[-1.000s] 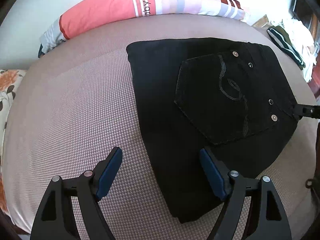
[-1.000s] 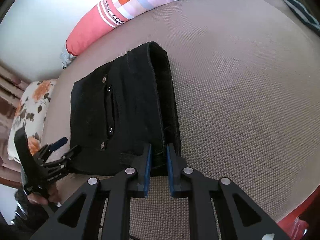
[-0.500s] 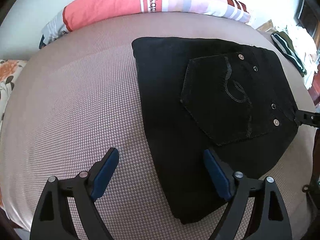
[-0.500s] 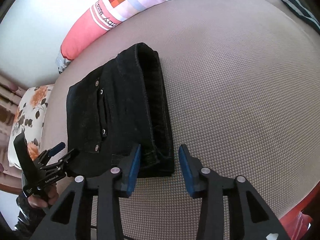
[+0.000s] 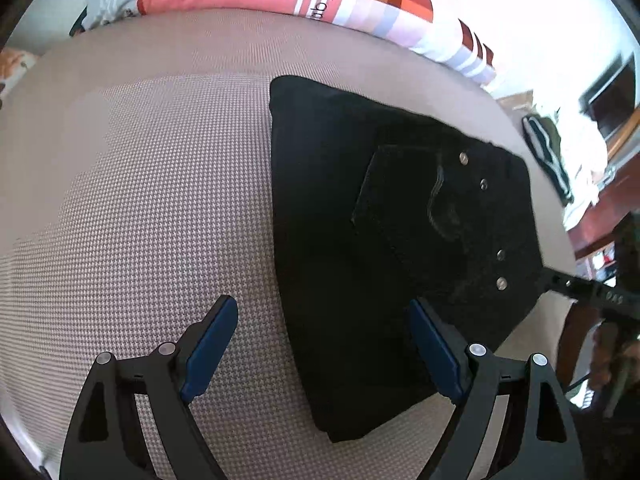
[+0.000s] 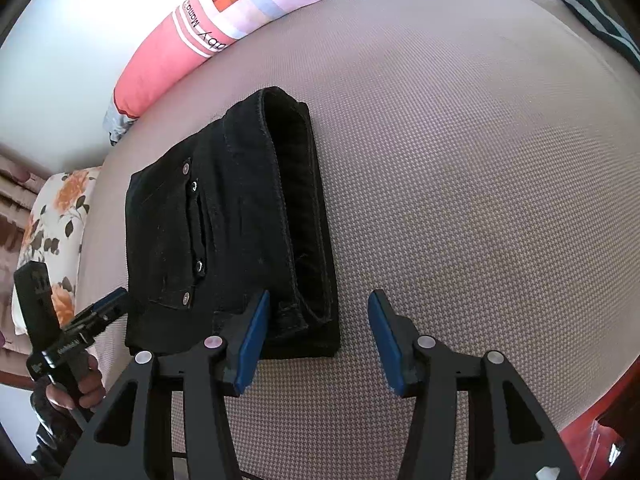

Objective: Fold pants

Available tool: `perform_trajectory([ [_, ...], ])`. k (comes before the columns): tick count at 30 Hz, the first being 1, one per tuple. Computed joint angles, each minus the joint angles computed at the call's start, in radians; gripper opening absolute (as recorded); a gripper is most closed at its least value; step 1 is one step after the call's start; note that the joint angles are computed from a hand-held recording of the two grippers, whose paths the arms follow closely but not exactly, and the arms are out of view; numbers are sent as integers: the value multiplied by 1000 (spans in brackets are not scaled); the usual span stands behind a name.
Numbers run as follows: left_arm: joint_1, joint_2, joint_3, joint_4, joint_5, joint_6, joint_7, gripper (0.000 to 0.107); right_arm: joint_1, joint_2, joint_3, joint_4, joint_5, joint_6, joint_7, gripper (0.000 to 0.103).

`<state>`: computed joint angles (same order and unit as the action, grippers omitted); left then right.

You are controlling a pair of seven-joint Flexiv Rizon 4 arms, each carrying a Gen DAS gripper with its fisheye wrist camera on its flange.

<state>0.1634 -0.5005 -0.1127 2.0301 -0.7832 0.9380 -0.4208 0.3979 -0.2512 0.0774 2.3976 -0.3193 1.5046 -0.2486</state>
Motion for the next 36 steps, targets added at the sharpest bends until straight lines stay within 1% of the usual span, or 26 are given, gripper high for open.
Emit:
perform_trajectory([
  [1,9,-4,2,-13,1,-37,-16,86,-8,-3,10,-6,9,-4,-8,48],
  [4,26,-21,10,-51,-3,-112,-60,86,-25,2,26,-15,27,-5,-34,48],
  [6,30,-31,13,-69,-8,-132,-82,86,-21,5,17,-17,21,-1,-38,48],
  [8,38,-32,15,-72,-13,-161,-91,86,-24,-1,11,-21,19,30,-51,48],
  [9,45,-38,16,-82,-14,-190,-103,86,-51,-13,37,-31,45,55,-80,48],
  [10,46,-43,18,-92,-13,-206,-114,86,-93,-31,82,-47,84,81,-120,48],
  [12,46,-48,21,-97,-18,-219,-131,86,-136,-54,128,-67,132,109,-173,48],
  [15,47,-52,26,-100,-19,-220,-135,86,-190,-86,184,-113,180,86,-247,50],
  [17,60,-57,28,-109,-21,-248,-141,86,-248,-121,249,-149,236,89,-324,50],
  [19,70,-61,26,-115,-33,-273,-142,86,-267,-140,262,-158,249,102,-337,50],
  [20,70,-63,26,-117,-37,-277,-144,86,-301,-160,300,-168,280,120,-369,50],
  [21,71,-64,26,-117,-41,-278,-144,86,-363,-186,365,-181,303,130,-400,50],
  [23,73,-69,23,-121,-51,-288,-143,86,-459,-232,466,-198,330,153,-449,50],
  [24,76,-72,23,-126,-54,-302,-147,86,-505,-256,511,-205,332,157,-469,50],
  [25,78,-75,23,-130,-57,-311,-151,86,-524,-265,527,-205,332,160,-476,50],
  [27,78,-83,25,-140,-60,-322,-163,86,-600,-308,601,-201,326,205,-508,50],
  [29,83,-90,25,-149,-63,-335,-169,85,-660,-347,651,-195,294,235,-513,50],
  [32,91,-102,25,-167,-66,-363,-185,85,-722,-395,695,-184,247,265,-501,50],
  [36,113,-129,23,-207,-72,-436,-227,85,-796,-456,749,-163,179,326,-483,51],
])
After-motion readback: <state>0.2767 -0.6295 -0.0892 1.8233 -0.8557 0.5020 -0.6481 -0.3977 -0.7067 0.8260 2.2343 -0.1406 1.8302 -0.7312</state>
